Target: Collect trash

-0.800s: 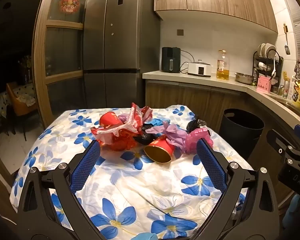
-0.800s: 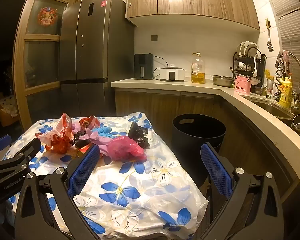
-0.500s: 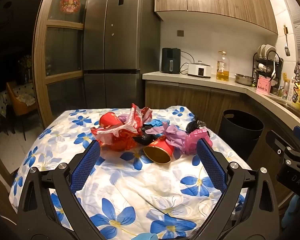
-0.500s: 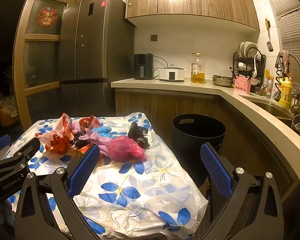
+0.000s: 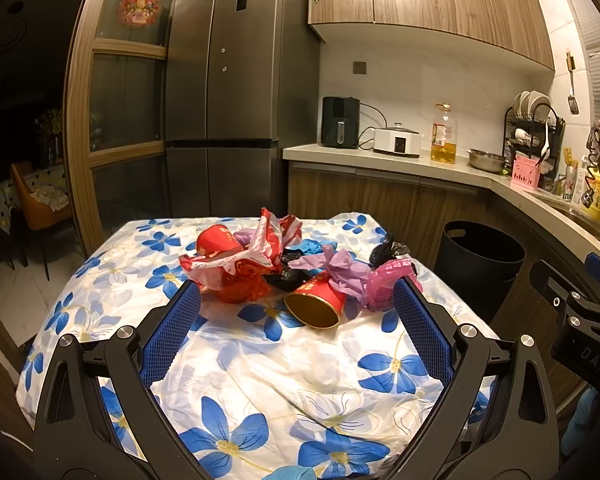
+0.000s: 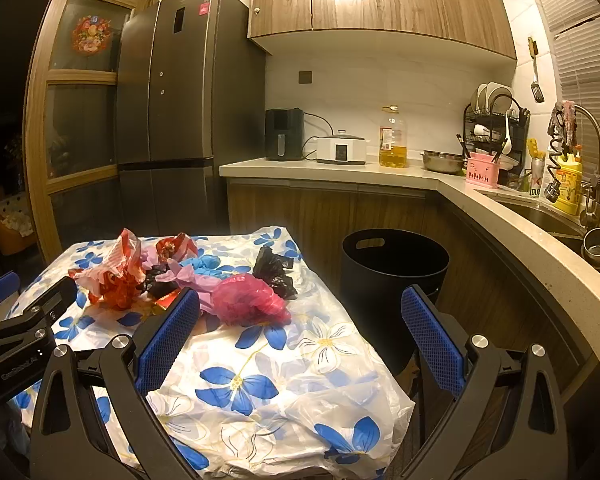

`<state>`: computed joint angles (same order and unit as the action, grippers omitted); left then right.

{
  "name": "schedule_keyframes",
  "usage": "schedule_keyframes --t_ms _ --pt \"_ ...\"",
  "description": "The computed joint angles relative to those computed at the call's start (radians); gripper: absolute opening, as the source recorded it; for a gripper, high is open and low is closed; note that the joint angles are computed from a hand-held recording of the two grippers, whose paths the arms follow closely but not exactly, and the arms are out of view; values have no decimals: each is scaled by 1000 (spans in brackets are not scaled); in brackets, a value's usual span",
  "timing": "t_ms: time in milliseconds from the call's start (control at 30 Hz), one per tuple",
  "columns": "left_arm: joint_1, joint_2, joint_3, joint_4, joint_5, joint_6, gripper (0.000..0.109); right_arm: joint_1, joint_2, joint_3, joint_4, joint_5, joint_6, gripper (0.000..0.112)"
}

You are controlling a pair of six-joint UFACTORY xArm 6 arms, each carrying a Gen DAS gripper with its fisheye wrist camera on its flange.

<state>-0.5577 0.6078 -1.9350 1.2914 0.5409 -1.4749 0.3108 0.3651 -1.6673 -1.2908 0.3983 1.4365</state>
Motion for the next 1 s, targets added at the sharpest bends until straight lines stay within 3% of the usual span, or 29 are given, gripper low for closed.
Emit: schedule_keyframes --t_ms 1000 --pt "-5 11 -18 -6 4 2 95 2 -3 -4 7 3 -5 98"
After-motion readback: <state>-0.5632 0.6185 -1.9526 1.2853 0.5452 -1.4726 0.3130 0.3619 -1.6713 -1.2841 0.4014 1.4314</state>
